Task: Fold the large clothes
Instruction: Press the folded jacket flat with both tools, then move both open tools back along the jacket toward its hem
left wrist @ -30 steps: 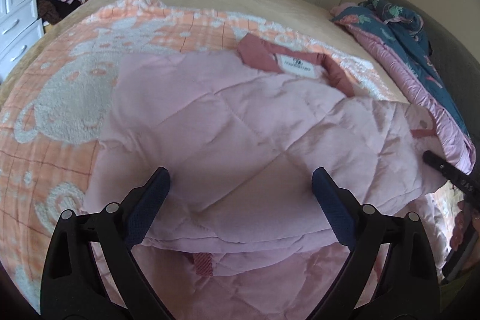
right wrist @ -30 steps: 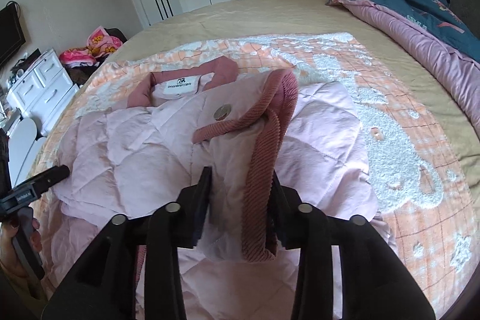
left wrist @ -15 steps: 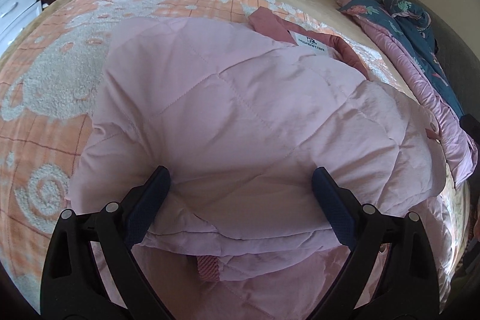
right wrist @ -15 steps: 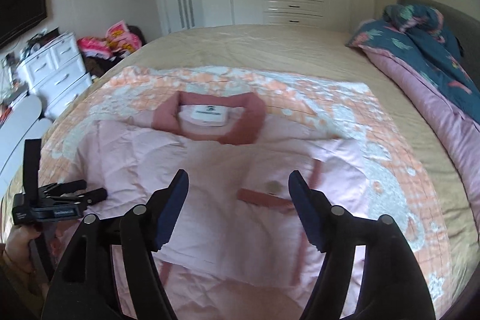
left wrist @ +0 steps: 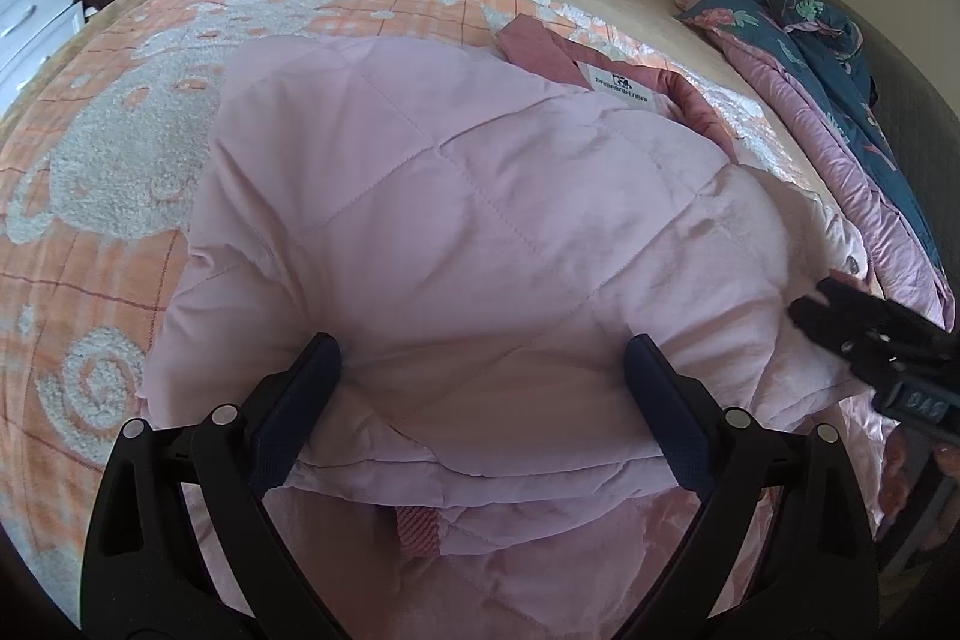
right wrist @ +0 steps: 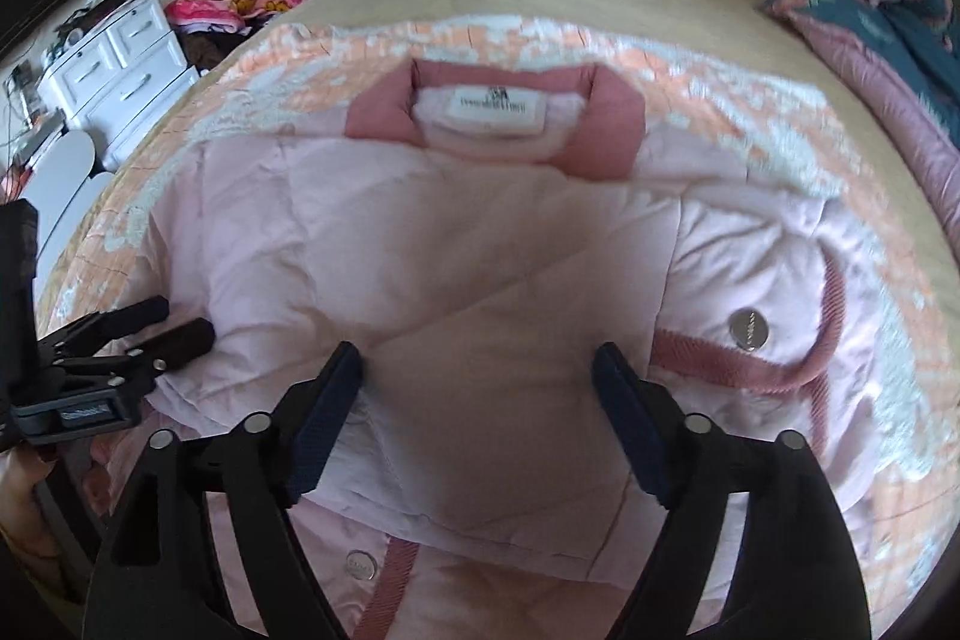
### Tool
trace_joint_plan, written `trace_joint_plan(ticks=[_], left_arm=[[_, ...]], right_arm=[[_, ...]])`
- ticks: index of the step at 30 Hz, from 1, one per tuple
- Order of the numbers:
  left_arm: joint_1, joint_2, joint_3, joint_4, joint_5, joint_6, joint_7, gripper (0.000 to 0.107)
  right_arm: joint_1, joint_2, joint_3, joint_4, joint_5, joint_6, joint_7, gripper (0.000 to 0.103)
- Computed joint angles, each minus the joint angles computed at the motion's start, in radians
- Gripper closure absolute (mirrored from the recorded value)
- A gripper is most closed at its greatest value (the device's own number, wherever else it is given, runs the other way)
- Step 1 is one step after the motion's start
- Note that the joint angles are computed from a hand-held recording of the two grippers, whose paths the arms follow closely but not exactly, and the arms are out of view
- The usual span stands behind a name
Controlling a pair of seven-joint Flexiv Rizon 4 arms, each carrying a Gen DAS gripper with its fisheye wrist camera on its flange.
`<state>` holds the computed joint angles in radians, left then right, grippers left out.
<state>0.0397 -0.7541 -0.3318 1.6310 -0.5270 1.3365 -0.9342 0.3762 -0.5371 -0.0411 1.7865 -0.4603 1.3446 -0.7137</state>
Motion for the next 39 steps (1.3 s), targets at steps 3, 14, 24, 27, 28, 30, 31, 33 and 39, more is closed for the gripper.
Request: trace_joint_plan(ticks=[3, 14, 24, 27, 28, 30, 31, 33, 39], left_arm=[[-0.002, 0.005, 0.003, 0.003, 0.003, 0.000, -0.001, 0.018], [0.013, 0.061, -0.015, 0.033, -0.040, -0.041, 0.016, 0.018], [0.000, 0.113, -0.008, 0.070, -0.079, -0.034, 0.029, 0.013], [0.012, 0.128, -0.024, 0.083, -0.110, -0.048, 0.043, 0.013], [0.014, 0.133, -0.029, 0.088, -0.123, -0.051, 0.048, 0.013], [0.023, 0.146, -0.045, 0.102, -0.153, -0.048, 0.073, 0.013], [0.024, 0.151, -0.048, 0.106, -0.165, -0.046, 0.083, 0.013], [0.027, 0.165, -0.058, 0.120, -0.196, -0.038, 0.105, 0.013], [0.032, 0.204, -0.076, 0.150, -0.292, -0.038, 0.175, 0.013]], right_arm=[[0.034, -0.018, -0.047, 0.015, -0.028, 0.029, 0.042, 0.021], [0.044, 0.052, -0.063, 0.094, -0.041, 0.084, 0.110, 0.018], [0.159, 0.159, -0.254, 0.232, -0.254, 0.190, 0.346, 0.006], [0.173, 0.186, -0.291, 0.258, -0.327, 0.200, 0.413, 0.006], [0.173, 0.196, -0.298, 0.267, -0.350, 0.205, 0.436, 0.006], [0.169, 0.211, -0.305, 0.277, -0.396, 0.207, 0.478, 0.006], [0.170, 0.222, -0.315, 0.285, -0.427, 0.211, 0.506, 0.006], [0.169, 0.240, -0.328, 0.296, -0.486, 0.213, 0.562, 0.006], [0.141, 0.292, -0.345, 0.320, -0.663, 0.228, 0.720, 0.006]])
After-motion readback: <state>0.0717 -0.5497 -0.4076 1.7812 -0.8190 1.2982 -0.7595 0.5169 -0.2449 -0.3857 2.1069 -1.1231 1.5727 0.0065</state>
